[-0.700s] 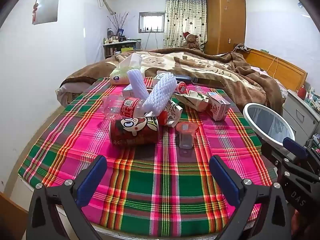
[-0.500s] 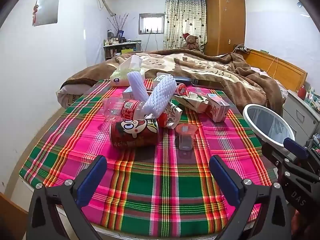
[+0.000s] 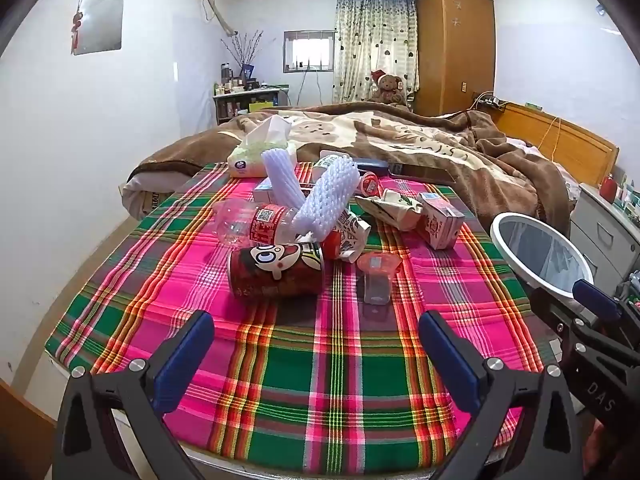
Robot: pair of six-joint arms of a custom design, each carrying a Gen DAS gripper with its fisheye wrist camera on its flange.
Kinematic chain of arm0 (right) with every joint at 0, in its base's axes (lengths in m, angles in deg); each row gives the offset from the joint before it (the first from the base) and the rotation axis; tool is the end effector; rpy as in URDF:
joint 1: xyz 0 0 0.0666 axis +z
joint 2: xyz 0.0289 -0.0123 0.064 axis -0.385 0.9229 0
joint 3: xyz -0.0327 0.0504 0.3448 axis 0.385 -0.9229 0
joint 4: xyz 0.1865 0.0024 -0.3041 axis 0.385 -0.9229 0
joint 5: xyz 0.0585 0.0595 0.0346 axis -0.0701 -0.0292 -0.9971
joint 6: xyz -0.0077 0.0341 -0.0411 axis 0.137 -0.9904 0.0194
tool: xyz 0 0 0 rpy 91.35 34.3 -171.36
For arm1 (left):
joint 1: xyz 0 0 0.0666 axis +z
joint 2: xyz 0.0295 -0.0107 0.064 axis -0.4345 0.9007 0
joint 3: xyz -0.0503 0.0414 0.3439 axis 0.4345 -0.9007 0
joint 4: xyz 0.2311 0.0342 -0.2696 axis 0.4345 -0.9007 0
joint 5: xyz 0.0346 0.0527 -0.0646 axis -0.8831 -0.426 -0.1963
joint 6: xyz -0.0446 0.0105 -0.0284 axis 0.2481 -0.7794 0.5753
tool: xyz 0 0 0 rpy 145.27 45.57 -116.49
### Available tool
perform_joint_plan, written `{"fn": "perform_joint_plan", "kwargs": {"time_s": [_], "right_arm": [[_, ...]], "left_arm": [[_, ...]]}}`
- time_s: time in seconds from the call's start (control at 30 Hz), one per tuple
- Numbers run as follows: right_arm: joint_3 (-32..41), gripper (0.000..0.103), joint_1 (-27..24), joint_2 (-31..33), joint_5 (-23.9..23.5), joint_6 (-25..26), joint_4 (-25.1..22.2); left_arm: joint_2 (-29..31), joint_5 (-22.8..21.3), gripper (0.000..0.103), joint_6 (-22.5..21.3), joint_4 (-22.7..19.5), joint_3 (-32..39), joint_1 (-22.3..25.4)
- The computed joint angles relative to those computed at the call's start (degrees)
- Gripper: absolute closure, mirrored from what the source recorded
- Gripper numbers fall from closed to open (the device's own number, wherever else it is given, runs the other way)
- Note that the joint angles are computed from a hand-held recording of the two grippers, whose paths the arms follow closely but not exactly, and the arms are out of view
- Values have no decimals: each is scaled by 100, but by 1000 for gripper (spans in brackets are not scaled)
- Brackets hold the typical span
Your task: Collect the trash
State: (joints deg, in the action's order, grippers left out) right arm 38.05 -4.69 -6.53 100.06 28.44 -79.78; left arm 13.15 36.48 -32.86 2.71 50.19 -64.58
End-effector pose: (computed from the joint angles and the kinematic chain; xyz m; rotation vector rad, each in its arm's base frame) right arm 0.3764 0.1056 0.3089 0.3225 2.1645 -0.0905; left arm 0.3942 -0.3041 0.3229 0.3144 2.1955 -0.1641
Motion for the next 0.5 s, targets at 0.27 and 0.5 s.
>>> {"fn": "perform_joint_plan", "kwargs": {"time_s": [0.27, 0.5], "right_arm": [[-3, 33, -10, -19, 29, -8, 0], [-24, 33, -8, -44, 44, -20, 15]], "left_arm": [[-41, -22, 0, 11, 38, -36, -15], [-50, -23, 0, -5, 56, -35, -24]]}}
